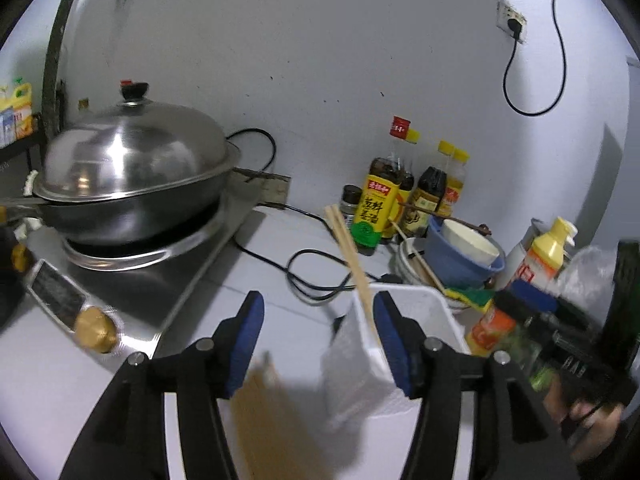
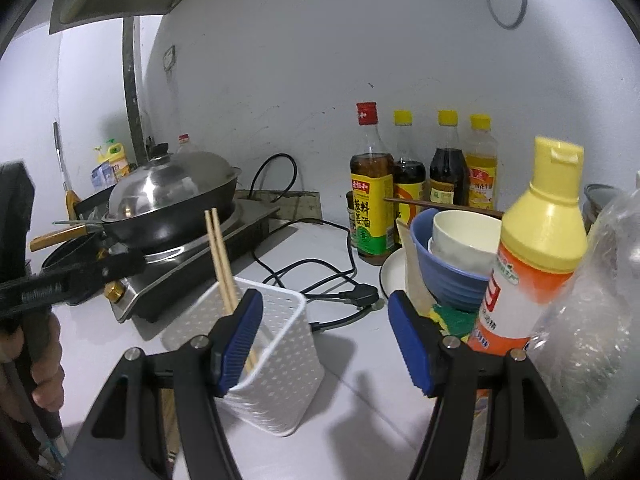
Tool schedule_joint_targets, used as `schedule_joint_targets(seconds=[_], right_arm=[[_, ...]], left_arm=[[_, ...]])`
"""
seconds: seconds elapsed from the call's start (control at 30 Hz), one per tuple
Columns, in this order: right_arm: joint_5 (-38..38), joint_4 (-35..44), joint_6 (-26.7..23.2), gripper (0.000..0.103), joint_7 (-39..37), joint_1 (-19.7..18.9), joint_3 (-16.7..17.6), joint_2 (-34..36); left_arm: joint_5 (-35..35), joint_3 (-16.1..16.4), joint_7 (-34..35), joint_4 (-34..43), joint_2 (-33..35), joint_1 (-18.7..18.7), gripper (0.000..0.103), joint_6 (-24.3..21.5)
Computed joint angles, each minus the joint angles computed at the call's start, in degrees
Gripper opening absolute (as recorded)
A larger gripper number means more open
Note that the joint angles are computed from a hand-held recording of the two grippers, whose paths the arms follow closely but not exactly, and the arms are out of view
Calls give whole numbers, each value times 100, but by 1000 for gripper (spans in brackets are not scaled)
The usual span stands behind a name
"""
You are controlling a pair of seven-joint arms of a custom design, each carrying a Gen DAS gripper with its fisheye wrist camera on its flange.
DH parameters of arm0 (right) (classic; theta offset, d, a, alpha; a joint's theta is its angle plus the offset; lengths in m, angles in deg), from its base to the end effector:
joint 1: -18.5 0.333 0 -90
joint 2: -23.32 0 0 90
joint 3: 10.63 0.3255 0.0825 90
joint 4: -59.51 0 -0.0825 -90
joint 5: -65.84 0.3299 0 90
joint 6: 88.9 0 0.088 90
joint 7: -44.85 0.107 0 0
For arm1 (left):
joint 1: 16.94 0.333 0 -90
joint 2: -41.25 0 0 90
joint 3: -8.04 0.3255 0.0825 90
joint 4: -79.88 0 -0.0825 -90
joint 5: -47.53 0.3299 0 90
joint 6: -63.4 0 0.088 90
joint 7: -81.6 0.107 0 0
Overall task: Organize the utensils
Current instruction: 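Lower the left tool's chopstick into the white basket and open the left tool, then return to the pile and grasp another chopstick with the right tool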
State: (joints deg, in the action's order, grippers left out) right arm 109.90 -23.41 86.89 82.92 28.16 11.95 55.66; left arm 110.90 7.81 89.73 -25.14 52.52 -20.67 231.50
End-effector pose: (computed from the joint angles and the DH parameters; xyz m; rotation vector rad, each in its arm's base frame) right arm 0.6559 0.2563 0.5106 -1.7814 1.0001 -0.5035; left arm 0.5943 -0.0983 0.5353 -1.8724 1.2867 -0.9392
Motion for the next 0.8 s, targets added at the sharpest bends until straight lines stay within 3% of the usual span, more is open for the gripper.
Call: schedule_joint_targets(seconds=[0.2, 0.43, 0.47, 0.53, 0.57, 0.7, 0.8], right_arm=[[-415, -624, 71, 63, 496, 477, -450, -512], [-929, -1360, -4, 63, 724, 857, -639, -1006], [-1024, -1411, -3, 63, 815, 1044, -824, -1035], [-1959, -1674, 212, 64, 1699, 1778, -1640, -1085], [-2083, -1721, 223, 64, 1823, 1995, -1870, -1081], [-2364, -1640, -270, 64, 2093, 1857, -1630, -946], [-2841, -1420, -580, 64, 2736, 2119, -1926, -722]], left_arm=[[896, 26, -762, -823, -621, 232, 60, 217], [1485, -112, -1366, -1627, -1085, 786, 60, 487], [1594, -118, -1443, -1733, -1141, 854, 60, 532], [1875, -142, -1689, -1889, -1220, 969, 60, 612], [1977, -144, -1780, -1964, -1251, 1025, 60, 662], [2415, -145, -2120, -2193, -1357, 1201, 60, 816], [2792, -140, -2427, -2316, -1427, 1278, 60, 862]])
